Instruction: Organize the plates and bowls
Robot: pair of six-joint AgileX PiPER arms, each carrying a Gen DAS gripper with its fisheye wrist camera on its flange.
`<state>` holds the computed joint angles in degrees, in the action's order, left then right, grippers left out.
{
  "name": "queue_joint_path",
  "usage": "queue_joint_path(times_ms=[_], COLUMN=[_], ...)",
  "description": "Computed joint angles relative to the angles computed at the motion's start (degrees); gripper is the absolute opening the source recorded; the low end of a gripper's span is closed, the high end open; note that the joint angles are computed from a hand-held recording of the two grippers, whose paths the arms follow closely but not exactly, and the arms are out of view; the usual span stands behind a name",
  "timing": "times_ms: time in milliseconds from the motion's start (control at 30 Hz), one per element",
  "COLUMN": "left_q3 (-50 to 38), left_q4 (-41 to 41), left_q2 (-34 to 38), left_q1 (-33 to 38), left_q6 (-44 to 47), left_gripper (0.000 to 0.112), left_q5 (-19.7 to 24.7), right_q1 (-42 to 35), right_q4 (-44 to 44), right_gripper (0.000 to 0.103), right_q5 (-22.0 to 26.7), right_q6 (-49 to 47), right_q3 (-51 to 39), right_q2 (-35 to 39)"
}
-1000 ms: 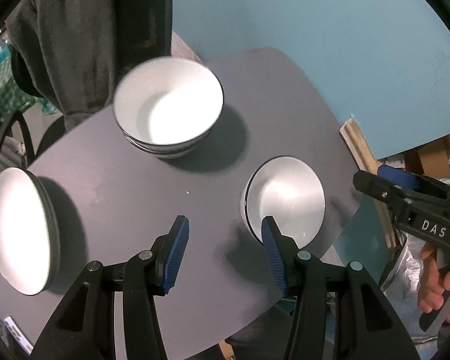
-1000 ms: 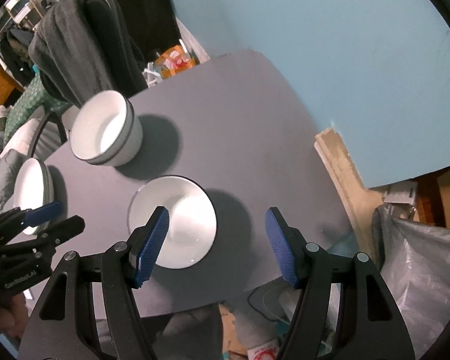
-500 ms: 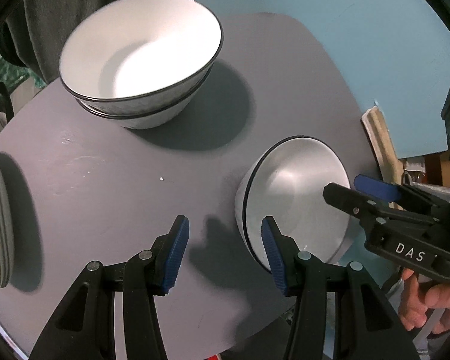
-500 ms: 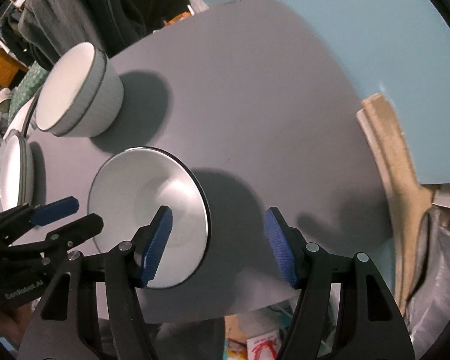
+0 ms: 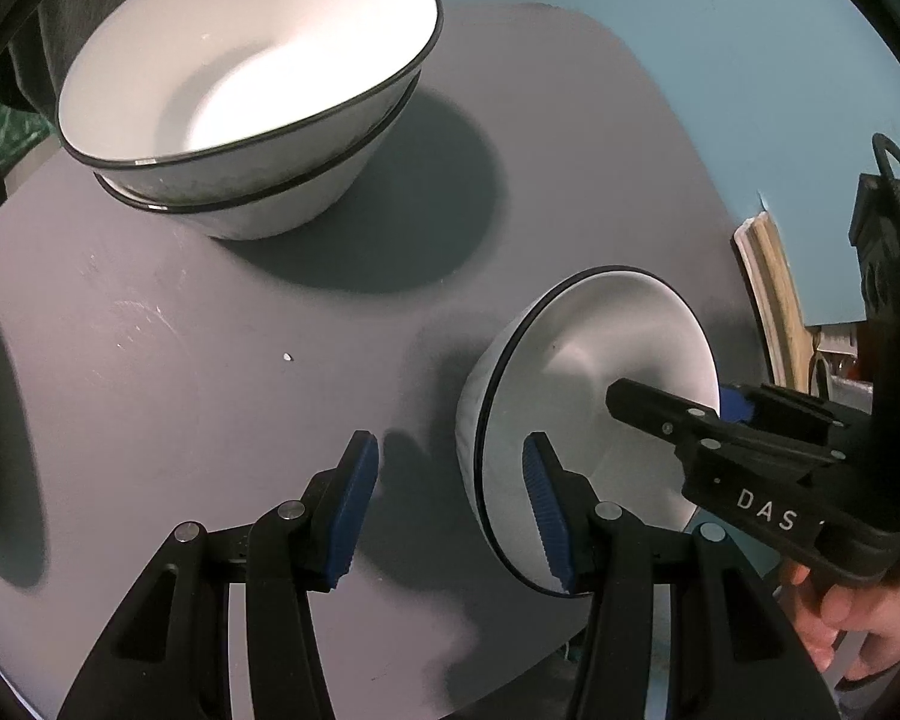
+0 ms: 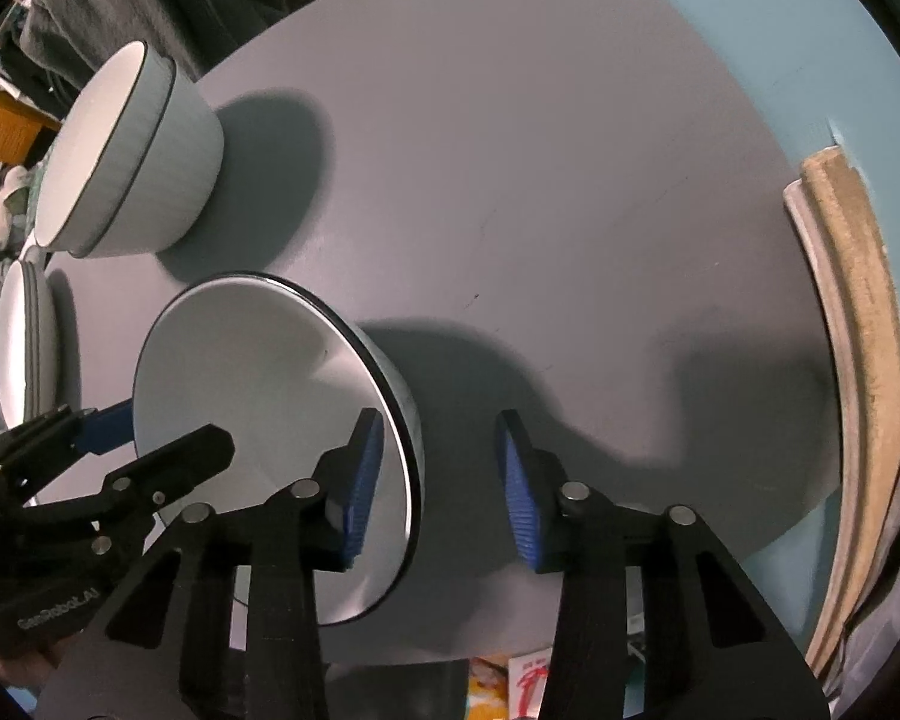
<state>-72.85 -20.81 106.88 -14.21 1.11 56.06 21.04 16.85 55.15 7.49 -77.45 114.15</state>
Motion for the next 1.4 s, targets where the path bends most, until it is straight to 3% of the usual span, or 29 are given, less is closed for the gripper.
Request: queue_joint_path(times_ms=[167, 400, 800, 1133, 1400], left_q3=[-0.3, -1.3, 1.6, 8.4, 10.4], left_q4=[-1.3, -4.9, 0.2, 3.2, 0.7], left_q2=[1.4, 2.8, -0.9, -7.0, -7.2], left_q1=[0.1, 0.9, 1.8, 7.5, 11.6], left_q6=[0.9, 3.9, -0.8, 1.4, 4.9], left_gripper=[0.032, 0.014, 0.013, 0.013, 0.013], left_q5=[0.6, 1.8, 2.6, 2.4, 2.1], right_q1=[0.3, 1.4, 3.3, 9.0, 10.1], right_q4=[1.1, 0.3, 2.5, 4.2, 5.4], right_gripper=[0.021, 0.012, 0.01, 0.01, 0.01], right_q5=[0.1, 0.4, 2.7, 4.9, 4.6], right_q6=[-0.5, 0.4, 1.7, 3.2, 2.8], right_q3=[0.1, -1.1, -6.2, -13.1, -14.4], right_q2=[0.1, 0.8, 3.4, 7.2, 9.1])
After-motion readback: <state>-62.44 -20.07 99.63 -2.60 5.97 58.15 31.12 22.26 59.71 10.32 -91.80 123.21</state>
